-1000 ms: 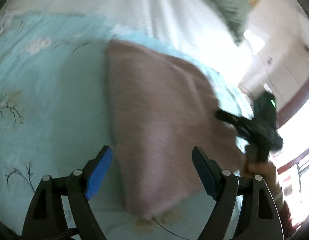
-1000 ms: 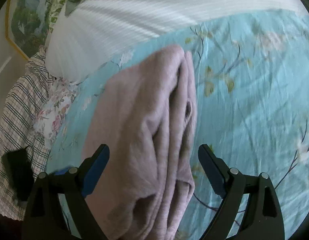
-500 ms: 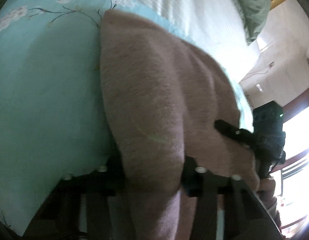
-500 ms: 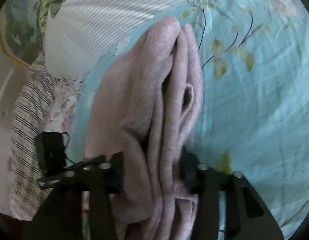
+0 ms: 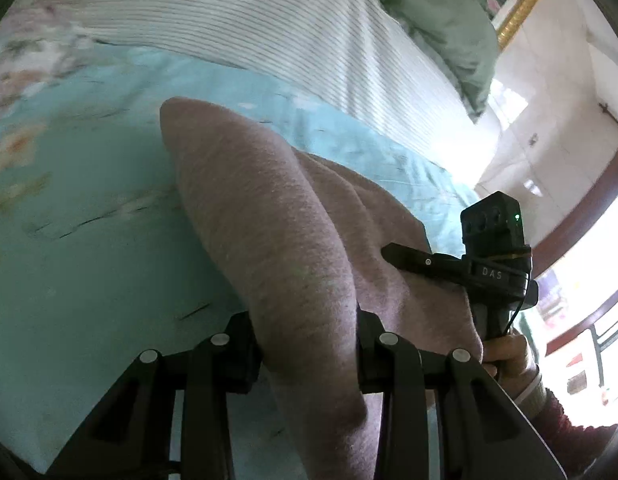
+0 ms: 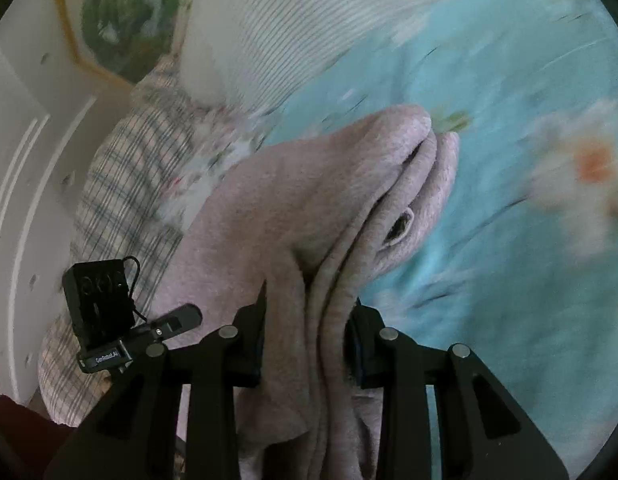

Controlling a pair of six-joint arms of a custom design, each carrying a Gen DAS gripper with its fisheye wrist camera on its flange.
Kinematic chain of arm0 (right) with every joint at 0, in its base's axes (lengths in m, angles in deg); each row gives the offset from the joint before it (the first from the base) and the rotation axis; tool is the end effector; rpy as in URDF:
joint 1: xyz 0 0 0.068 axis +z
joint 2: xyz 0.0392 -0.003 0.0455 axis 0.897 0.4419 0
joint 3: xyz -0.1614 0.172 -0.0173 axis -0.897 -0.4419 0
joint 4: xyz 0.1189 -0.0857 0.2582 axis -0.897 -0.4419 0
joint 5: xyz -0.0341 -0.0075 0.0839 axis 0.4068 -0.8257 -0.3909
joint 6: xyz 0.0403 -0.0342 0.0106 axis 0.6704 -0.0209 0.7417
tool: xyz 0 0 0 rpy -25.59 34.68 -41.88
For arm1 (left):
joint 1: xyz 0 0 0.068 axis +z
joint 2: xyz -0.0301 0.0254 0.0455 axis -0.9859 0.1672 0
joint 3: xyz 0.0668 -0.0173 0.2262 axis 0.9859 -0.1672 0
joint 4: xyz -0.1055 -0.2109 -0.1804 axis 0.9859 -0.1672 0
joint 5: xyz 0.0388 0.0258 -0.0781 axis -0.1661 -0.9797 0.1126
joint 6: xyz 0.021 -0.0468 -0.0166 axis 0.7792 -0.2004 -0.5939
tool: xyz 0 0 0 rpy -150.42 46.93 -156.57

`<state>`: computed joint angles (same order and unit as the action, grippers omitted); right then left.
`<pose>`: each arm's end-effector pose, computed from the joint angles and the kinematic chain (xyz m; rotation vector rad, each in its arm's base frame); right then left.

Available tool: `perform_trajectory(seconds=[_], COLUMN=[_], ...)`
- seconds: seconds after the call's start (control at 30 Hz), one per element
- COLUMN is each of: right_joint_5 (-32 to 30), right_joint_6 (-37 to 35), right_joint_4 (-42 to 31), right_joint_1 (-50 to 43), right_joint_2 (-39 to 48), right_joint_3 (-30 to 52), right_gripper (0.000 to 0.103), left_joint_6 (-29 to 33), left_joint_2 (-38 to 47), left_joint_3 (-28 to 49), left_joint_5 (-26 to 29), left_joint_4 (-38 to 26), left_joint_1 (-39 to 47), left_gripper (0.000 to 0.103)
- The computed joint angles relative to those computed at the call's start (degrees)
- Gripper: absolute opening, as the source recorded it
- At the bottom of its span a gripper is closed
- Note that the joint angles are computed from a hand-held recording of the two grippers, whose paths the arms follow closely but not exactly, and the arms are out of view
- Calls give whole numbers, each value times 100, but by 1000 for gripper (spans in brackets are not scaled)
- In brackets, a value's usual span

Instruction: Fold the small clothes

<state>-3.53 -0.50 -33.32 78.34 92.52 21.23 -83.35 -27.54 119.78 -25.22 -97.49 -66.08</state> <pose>0.3611 0.1173 0.2380 -0.2559 2.2621 1.1160 0.2657 0.0504 0.2648 -0.2640 2.3132 -0.5449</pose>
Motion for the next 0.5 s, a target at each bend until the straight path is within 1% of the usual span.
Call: perform_trajectory(seconds=[0.07,0.2,0.27,0.33,0.37,0.43,0.47,0.5], right_joint_5=[129,352,530,587,606,594,606,650], right_joint_6=[65,124,76,68,76,105,125,114], right_joint_4=[167,171,58,0,-8,-42,-121,-197], right_joint_1=[299,581,655,637,624,586,570,558], right_joint_2=[123,352,400,400,405,414,421,392], right_joint_3=[-9,25,61,7,-11,-22,9,21], right_gripper=[33,33,33,34,35,42,46,48], left_joint_6=[129,253,158,68,33,36,79,85], left_joint_2=[-408,-715,-831,-969,-998,-1059,-1063,-1097], left_joint_3=[-336,-871,-1164,-1374,-1415,-1428,-1425,-1426], left_joint_5=[84,12,-111,-208,-201,-206,-201,-217], left_joint_4=[-188,-308,-247,-173,-174,-298,-355,-392], left_joint_1=[353,620,610,586,606,645,696,712], left_gripper=[34,36,41,49,52,58,59,60])
